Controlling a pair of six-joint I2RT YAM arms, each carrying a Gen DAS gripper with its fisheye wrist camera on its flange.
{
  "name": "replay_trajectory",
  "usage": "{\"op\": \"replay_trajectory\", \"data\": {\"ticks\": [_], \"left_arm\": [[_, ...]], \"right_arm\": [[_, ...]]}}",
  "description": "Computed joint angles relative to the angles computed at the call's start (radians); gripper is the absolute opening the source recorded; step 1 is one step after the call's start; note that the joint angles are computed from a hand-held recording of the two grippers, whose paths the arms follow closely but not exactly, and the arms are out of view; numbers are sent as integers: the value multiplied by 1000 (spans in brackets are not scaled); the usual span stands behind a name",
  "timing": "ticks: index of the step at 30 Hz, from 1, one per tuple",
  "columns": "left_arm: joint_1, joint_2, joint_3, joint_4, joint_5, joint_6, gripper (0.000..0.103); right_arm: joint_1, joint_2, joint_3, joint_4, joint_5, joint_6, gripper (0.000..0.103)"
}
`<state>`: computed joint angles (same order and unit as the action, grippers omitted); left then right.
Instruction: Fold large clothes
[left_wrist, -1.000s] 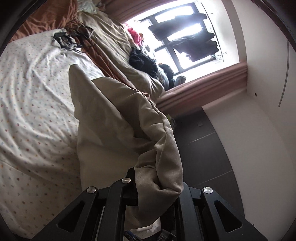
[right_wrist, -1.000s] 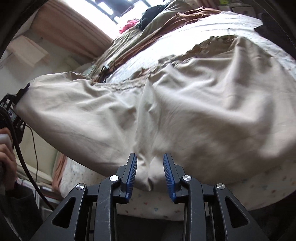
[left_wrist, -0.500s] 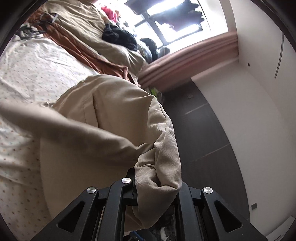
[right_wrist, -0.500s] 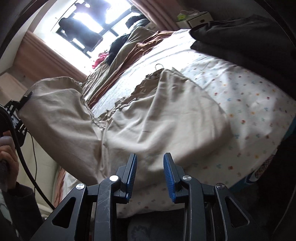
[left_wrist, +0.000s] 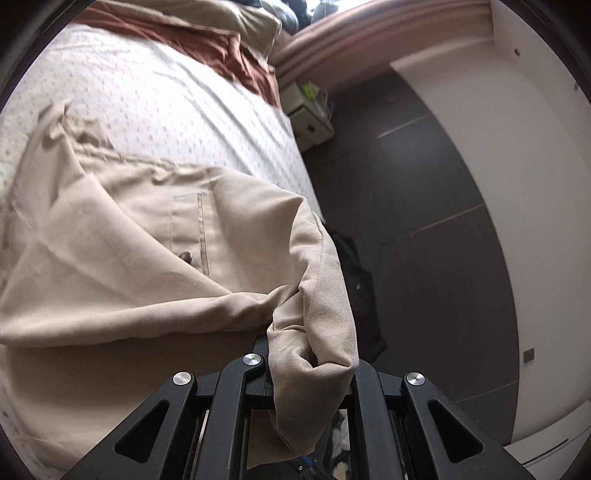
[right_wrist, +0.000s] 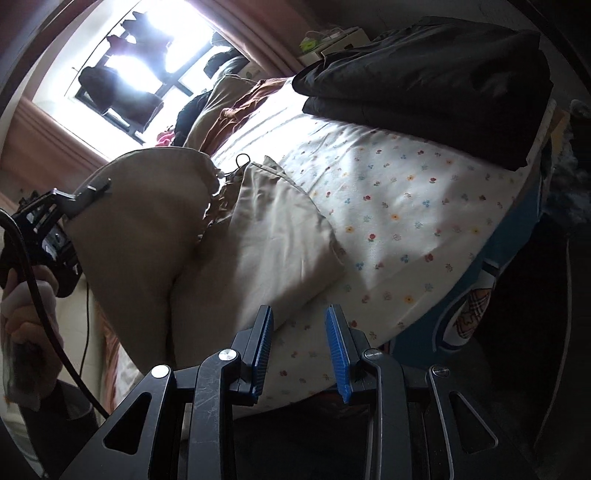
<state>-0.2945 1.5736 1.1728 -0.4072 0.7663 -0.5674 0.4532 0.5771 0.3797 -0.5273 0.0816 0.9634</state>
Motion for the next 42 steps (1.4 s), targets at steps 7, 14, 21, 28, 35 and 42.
{"op": "replay_trajectory", "data": {"ticks": [7,14,21,28,35,42], "left_arm": [[-123,48,-33,4,-61,39,10],[-160,120,-22,-96,-28,149,60],[-31,-28,-127,-118,-9,229,69],[187,-162,-222,-192,-79,306,69],[456,-232,-321,-297,-111,502,69],[505,-206,-432,-265,-164,573,65]], "right_arm": [[-43,-8,-8,-5,-30,-8,31],[-52,9,-28,41,-57,0,51],[-66,124,-19,181,-100,-30,55],[-101,316,19,356,-150,-62,55],[-137,422,61,418,-132,-110,14],[-229,379,-45,495,-183,-95,10]]}}
